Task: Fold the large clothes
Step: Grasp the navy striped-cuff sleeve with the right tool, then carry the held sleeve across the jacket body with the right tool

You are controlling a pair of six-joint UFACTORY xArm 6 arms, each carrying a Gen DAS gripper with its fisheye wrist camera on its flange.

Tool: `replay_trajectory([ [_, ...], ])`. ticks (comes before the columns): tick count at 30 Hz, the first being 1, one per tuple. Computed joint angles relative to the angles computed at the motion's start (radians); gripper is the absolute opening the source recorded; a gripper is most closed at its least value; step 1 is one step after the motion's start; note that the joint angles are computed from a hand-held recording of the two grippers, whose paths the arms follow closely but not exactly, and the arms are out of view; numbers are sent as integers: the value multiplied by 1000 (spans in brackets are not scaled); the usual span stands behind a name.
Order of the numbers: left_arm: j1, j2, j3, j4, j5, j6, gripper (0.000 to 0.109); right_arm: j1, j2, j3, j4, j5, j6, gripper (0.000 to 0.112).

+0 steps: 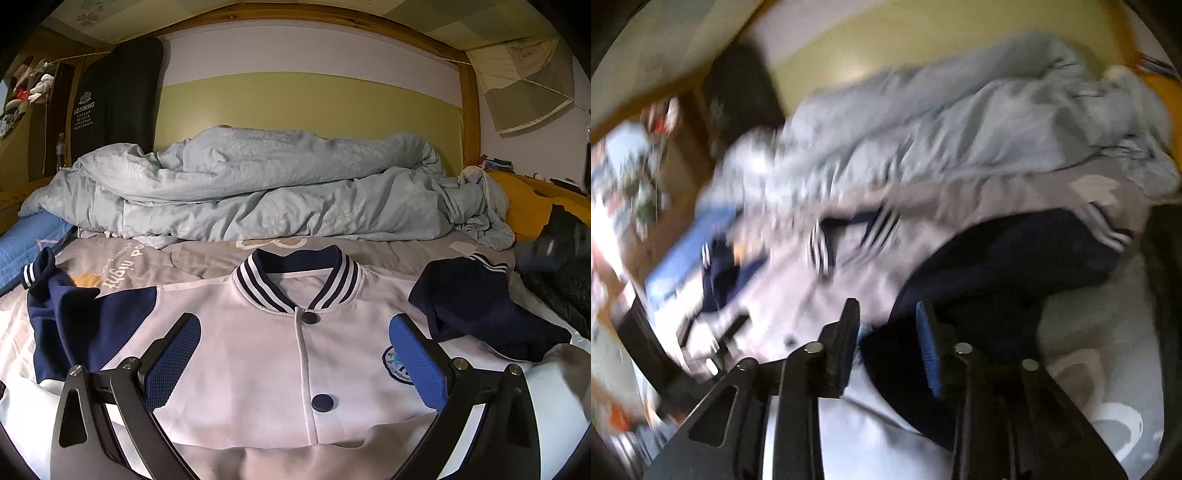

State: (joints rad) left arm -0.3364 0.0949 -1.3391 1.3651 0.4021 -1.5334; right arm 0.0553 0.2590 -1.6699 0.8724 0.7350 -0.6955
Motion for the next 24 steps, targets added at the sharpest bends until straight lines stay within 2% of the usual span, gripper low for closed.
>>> replay_trajectory([
  [2, 0, 1, -1, -2, 1, 4, 103, -1, -9, 20, 23, -136, 39, 41],
  [4, 0, 3, -2, -3, 1, 3, 103, -3, 1, 39, -44, -275, 152, 44],
  [6, -1, 5, -3, -7, 1, 6, 103, -22, 56, 2, -144, -312, 307, 44],
  [8, 1, 8, -2, -12, -2, 8, 103, -51, 134, -70, -221, -287, 441, 44],
  [10, 2, 8, -1, -14, -3, 9, 103, -82, 218, -164, -297, -223, 560, 44],
  [12, 2, 11, -2, -16, -4, 11, 103, -109, 298, -261, -281, -142, 612, 44],
  [14, 2, 14, -4, -23, -3, 20, 103, -129, 348, -313, -159, -91, 574, 44],
  [17, -2, 21, -8, -48, 8, 42, 103, -159, 399, -355, 101, -13, 481, 44],
  [19, -1, 22, -7, -44, 6, 36, 103, -159, 404, -351, 109, -31, 490, 43],
  [21, 0, 21, -6, -42, 4, 35, 103, -136, 388, -329, 7, -95, 503, 4],
  [24, 4, 19, -6, -36, 0, 30, 103, -117, 366, -317, 68, -85, 349, 3],
])
